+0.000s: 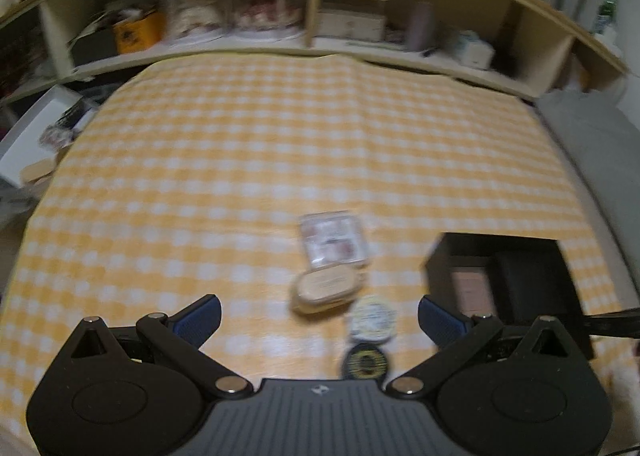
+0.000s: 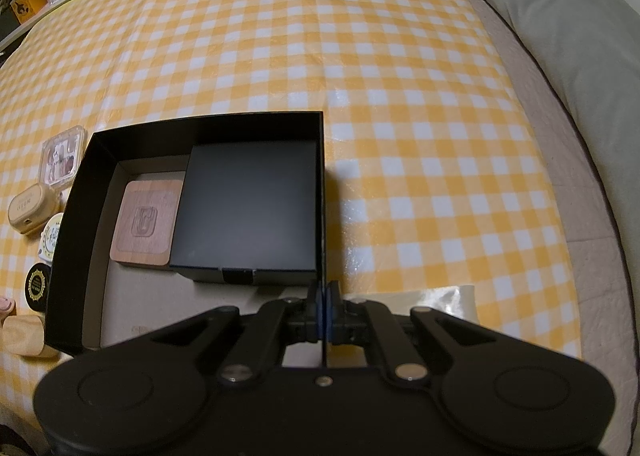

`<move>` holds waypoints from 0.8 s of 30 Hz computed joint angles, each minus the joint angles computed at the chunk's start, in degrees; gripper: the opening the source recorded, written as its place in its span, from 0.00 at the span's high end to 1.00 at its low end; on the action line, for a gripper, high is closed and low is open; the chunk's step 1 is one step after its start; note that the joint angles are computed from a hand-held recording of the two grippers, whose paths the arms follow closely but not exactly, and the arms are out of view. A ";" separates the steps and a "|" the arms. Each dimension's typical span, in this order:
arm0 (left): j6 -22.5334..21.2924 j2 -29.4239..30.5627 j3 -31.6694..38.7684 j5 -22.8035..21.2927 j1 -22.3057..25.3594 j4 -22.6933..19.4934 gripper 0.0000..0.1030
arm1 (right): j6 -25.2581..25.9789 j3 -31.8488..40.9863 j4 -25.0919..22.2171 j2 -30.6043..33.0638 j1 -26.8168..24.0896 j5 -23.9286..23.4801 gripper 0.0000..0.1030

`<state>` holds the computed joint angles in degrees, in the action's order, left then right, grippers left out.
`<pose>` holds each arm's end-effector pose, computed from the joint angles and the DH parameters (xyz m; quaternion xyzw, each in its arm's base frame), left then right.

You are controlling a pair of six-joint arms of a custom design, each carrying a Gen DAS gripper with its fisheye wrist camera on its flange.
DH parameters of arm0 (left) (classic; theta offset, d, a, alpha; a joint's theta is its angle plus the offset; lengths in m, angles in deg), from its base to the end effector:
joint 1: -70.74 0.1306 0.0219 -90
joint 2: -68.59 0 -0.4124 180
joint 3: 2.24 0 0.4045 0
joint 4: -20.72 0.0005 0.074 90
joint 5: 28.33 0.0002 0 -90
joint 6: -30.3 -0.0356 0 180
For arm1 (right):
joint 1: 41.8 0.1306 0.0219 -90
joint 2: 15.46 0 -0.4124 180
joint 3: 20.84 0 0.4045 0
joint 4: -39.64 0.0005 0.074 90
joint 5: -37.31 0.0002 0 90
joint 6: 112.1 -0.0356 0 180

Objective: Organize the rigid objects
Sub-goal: 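Reach the left gripper to the pink eyelash curler and grasp it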

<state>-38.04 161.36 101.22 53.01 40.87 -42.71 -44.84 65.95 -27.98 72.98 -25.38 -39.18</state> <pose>0.4406 -0.2474 0.5305 0.0436 0.9442 -0.0740 0.3180 0.4373 0.1197 0.4295 0.0750 0.9742 -0.0491 0.2071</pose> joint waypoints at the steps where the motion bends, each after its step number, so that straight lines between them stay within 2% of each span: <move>1: -0.23 0.04 -0.17 -0.09 0.69 -0.60 0.00 | 0.02 0.12 -0.06 0.07 -0.02 0.00 0.98; 4: -0.80 0.35 -0.49 -0.18 2.47 -2.74 0.00 | 0.01 0.16 -0.09 0.11 0.00 0.03 0.98; 6: -1.85 0.93 -0.43 1.27 3.63 -4.20 0.00 | -0.02 0.08 -0.08 0.08 0.03 0.03 0.98; 12: -7.26 3.80 0.93 3.35 5.26 -11.63 0.02 | -0.09 0.19 -0.06 0.20 0.09 0.04 0.98; 15: -11.61 4.18 0.92 2.85 4.78 -13.46 0.10 | -0.13 0.26 -0.13 0.28 0.12 0.02 0.98; 17: -14.08 4.23 0.69 1.87 4.32 -14.46 0.24 | -0.15 0.26 -0.16 0.28 0.17 0.07 0.98; 19: -16.94 4.76 1.06 0.05 3.62 -15.81 0.30 | -0.12 0.32 -0.14 0.33 0.17 0.12 0.98; 24: -23.58 4.54 0.55 1.03 2.26 -17.30 0.38 | -0.22 0.36 -0.16 0.41 0.22 0.09 0.98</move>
<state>-61.62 165.90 101.77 54.04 43.13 -60.01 -45.06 66.31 -28.14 73.39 -25.15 -39.09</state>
